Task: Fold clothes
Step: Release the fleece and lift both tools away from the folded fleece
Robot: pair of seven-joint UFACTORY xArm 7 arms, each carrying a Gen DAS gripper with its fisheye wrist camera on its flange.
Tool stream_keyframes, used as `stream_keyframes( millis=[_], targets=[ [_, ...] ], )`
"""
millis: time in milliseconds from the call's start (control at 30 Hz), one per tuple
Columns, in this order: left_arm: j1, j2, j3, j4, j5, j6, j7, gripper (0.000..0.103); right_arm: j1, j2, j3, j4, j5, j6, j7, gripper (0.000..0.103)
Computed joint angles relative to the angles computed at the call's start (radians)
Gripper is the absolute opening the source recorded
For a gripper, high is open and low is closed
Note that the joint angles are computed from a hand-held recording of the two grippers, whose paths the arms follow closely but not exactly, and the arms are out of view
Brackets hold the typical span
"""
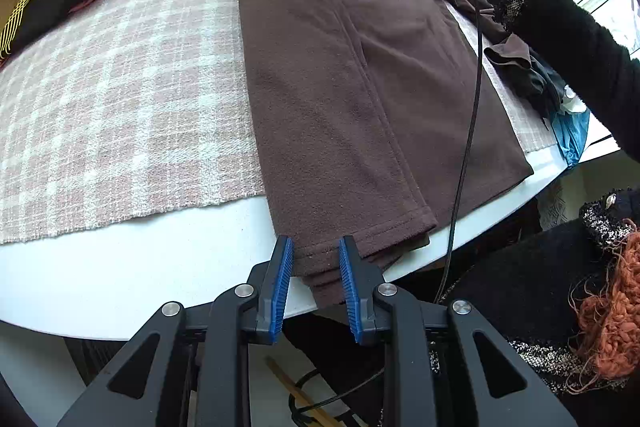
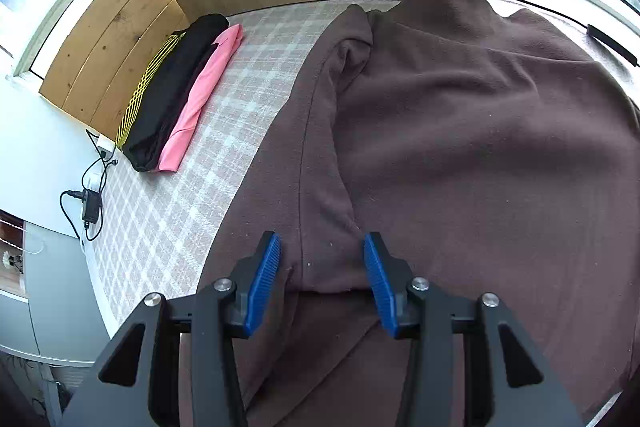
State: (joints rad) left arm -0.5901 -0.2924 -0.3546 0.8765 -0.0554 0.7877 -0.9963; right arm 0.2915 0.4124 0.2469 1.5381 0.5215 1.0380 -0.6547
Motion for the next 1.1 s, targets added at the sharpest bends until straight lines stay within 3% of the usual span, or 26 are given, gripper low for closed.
stream_keyframes(
  millis=[100,133,167,267,400,500,600,667,833,933,967,1033,1100],
  targets=[
    [0.002,0.025,-0.002,0.023,0.017,0.007,0.014,0.023,-0.011,0.013,0.008,0.003,0.028,0.012,-0.028,0.043],
    [0.004,0.028,-0.005,0.034,0.030,0.015,0.011,0.023,-0.014,0.014,0.010,0.003,0.036,0.015,-0.037,0.034],
    [0.006,0.031,-0.009,0.046,0.045,0.025,0.006,0.023,-0.017,0.015,0.011,0.004,0.045,0.019,-0.047,0.016],
    [0.001,0.052,-0.008,0.074,0.063,0.015,0.037,0.023,-0.032,0.020,0.014,0.017,0.066,0.057,-0.048,0.008],
    [-0.021,0.115,0.006,0.091,0.013,0.006,0.115,0.023,-0.005,-0.032,-0.027,-0.040,0.066,-0.015,-0.074,0.007],
    [-0.025,0.116,0.009,0.100,0.011,0.012,0.124,0.023,0.003,0.012,-0.031,0.027,-0.012,0.034,-0.021,0.015],
    [-0.015,0.100,0.005,0.116,0.050,0.021,0.103,0.023,-0.050,-0.008,0.018,0.024,0.116,-0.054,-0.086,0.016],
    [-0.007,0.109,0.006,0.132,0.072,0.030,0.104,0.023,-0.035,0.033,0.027,0.101,0.125,-0.045,-0.098,0.016],
    [-0.005,0.138,0.023,0.125,0.041,0.018,0.141,0.023,0.092,0.209,0.019,0.327,-0.047,-0.028,-0.042,0.012],
    [-0.014,0.135,0.023,0.085,0.010,-0.033,0.154,0.025,0.191,0.339,-0.045,0.460,-0.196,-0.076,0.047,0.000],
    [-0.017,0.130,0.022,0.077,0.004,-0.041,0.158,0.025,0.170,0.386,-0.009,0.521,-0.204,-0.055,0.062,0.000],
    [-0.021,0.119,0.024,0.063,-0.016,-0.052,0.165,0.025,0.165,0.437,-0.002,0.625,-0.212,0.028,0.108,0.000],
    [-0.023,0.111,0.031,0.059,-0.047,-0.046,0.178,0.025,0.149,0.391,0.000,0.586,-0.202,0.023,0.105,0.000]
  ],
)
